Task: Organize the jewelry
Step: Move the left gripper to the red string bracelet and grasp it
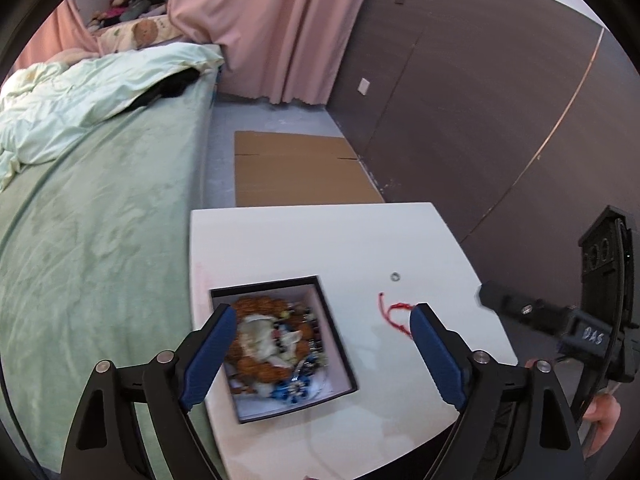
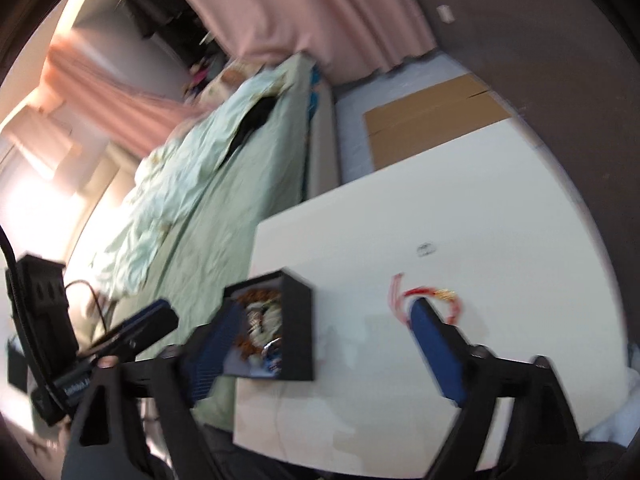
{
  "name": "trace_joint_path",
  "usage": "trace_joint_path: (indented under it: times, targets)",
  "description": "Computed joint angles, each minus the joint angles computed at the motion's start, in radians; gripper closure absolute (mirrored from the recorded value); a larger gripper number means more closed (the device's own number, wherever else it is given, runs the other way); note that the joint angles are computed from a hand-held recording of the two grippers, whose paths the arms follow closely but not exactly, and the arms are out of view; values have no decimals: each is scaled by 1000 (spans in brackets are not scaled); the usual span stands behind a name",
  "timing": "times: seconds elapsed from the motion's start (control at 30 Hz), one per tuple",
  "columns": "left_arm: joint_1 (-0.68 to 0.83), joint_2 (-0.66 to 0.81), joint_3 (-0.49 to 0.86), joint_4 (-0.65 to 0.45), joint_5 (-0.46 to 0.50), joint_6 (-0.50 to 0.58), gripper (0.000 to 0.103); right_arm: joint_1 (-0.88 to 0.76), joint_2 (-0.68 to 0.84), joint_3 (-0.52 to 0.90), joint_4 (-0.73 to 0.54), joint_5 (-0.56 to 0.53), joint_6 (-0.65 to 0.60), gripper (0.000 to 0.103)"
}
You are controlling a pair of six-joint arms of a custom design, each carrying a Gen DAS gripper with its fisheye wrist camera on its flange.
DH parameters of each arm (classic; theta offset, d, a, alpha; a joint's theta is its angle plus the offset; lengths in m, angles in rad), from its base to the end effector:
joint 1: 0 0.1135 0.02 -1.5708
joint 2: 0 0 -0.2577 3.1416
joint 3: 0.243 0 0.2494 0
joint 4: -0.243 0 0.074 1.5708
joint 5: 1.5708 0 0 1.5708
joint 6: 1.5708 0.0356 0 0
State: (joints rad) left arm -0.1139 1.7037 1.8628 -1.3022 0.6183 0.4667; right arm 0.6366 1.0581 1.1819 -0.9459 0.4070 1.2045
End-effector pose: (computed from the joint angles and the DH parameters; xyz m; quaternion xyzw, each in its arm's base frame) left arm 0.3219 -0.0576 0.3728 0.3283 0.8735 -0.2572 0.2512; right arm 0.1684 0.1070 0.3493 0.3263 0.8543 0.1712 0.3665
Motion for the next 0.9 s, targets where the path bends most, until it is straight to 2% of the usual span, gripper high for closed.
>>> trace_joint_path:
  times: [0.27,0.47,0.6,0.73,0.9]
  targets:
    - [-106,-48,-72,53,-18,-56,10,12,-182,-59,-141,59,71,11]
    - [-191,-82,-125,94,-59,-88,10,59,-260,-65,-259,119,146,11]
    - [-242,-95,-154,114,-85,-106,10,53,-307,-80,-299,113,169,11]
    - [-311,-109,-187,147,-150,-120,10,55,-342,-86,-342,100,193,11]
    - [-370,-84,-178,145,-186,-139,10,0,-402,-116,-371,70,187,11]
